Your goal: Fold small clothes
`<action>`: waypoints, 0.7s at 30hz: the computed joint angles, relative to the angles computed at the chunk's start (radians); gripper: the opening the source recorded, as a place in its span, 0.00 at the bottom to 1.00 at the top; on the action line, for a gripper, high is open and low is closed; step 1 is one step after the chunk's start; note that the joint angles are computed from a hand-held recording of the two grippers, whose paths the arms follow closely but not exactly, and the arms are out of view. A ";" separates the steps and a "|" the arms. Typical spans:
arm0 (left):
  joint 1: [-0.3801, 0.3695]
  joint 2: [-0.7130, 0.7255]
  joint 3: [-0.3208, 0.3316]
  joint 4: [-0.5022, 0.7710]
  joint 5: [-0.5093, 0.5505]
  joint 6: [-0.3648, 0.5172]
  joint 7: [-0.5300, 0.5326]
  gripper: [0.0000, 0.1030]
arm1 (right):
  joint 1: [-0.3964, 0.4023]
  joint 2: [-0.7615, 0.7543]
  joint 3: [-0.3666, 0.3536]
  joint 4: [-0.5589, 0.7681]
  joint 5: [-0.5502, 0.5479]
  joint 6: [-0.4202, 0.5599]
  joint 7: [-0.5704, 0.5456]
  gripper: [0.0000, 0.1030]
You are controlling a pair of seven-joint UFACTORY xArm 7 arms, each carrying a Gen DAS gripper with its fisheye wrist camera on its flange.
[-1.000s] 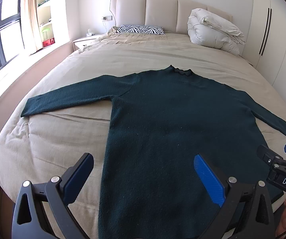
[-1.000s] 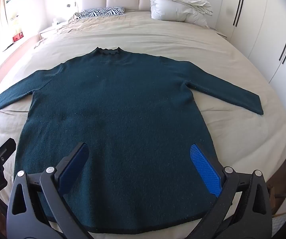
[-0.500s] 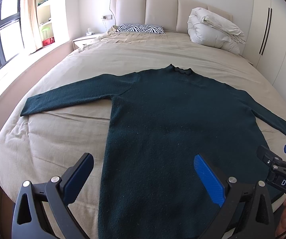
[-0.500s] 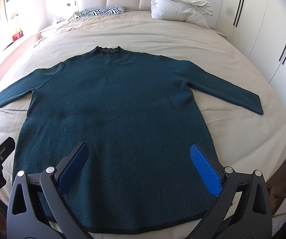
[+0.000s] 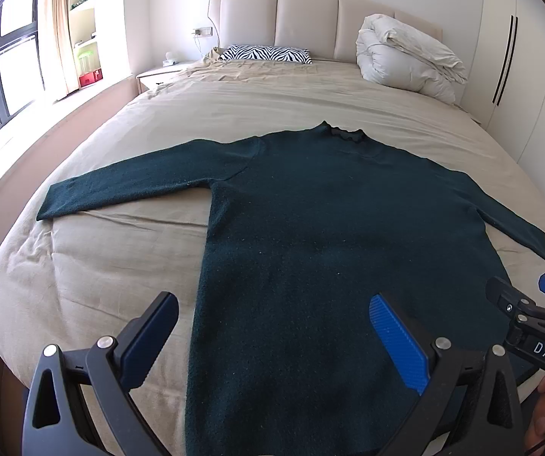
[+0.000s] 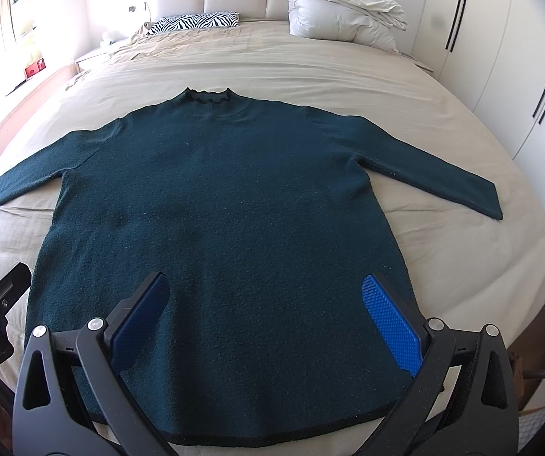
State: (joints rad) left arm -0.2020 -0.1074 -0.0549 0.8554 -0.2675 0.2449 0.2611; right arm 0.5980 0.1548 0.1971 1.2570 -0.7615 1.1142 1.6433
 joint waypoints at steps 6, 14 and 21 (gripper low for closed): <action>0.000 0.001 0.001 0.001 -0.001 0.002 0.002 1.00 | 0.003 0.005 -0.001 0.005 -0.002 0.001 0.001 1.00; -0.003 -0.004 -0.003 -0.010 -0.001 -0.003 -0.003 1.00 | 0.005 0.008 -0.002 0.008 -0.001 0.001 0.001 1.00; -0.009 -0.007 -0.001 -0.018 -0.008 -0.001 -0.001 1.00 | 0.006 0.010 -0.003 0.006 0.001 -0.004 0.003 1.00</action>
State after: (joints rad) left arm -0.2111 -0.1147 -0.0561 0.8378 -0.2751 0.2438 0.2600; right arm 0.6039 0.1653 0.1940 1.2633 -0.7609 1.1102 1.6468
